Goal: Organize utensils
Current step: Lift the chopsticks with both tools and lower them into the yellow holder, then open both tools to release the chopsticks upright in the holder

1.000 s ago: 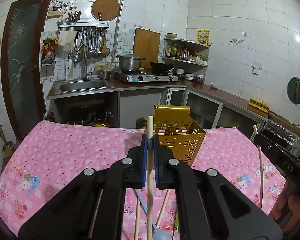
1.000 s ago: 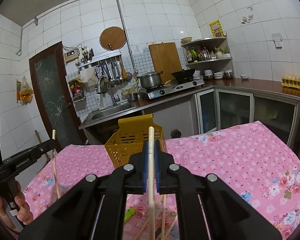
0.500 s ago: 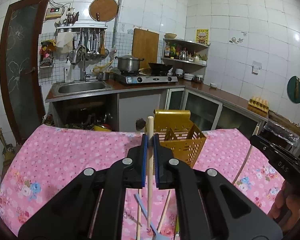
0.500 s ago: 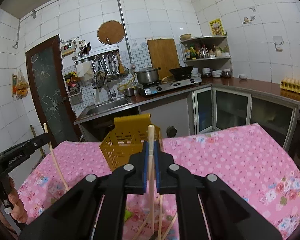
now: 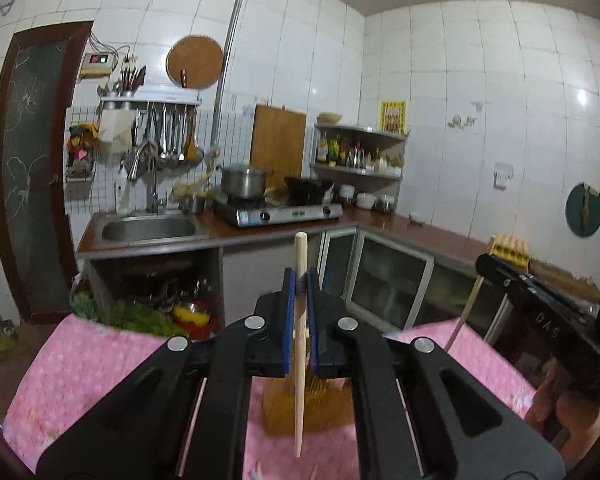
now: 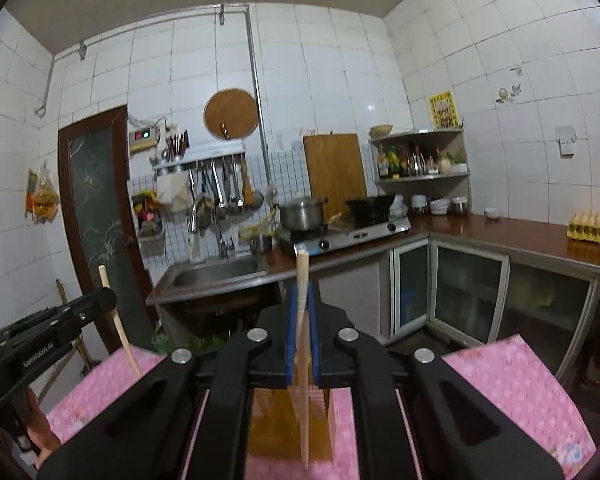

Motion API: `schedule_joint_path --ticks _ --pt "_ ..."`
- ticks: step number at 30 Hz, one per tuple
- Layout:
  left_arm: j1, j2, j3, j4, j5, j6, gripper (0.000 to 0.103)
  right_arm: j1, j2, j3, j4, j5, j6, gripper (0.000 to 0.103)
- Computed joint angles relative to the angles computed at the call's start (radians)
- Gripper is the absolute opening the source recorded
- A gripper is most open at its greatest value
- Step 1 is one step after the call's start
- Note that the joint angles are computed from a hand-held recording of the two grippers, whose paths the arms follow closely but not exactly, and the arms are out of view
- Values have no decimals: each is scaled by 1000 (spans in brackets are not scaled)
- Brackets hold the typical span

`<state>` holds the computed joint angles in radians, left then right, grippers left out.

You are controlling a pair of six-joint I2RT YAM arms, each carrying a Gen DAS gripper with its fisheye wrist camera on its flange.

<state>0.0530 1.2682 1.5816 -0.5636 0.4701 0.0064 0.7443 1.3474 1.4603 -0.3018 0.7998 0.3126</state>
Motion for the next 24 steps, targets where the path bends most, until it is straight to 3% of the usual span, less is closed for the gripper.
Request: schedule_joint_path --ticks 4,10,24 --pt "-72 76 58 78 -79 -45 5 -64 74 77 45 -55 -31 6" --pt "-153 149 -3 297 -218 -61 5 -128 160 68 159 -95 -81 6" --pt "-165 297 -148 374 -252 7 5 -213 252 -65 184 -222 -8 6"
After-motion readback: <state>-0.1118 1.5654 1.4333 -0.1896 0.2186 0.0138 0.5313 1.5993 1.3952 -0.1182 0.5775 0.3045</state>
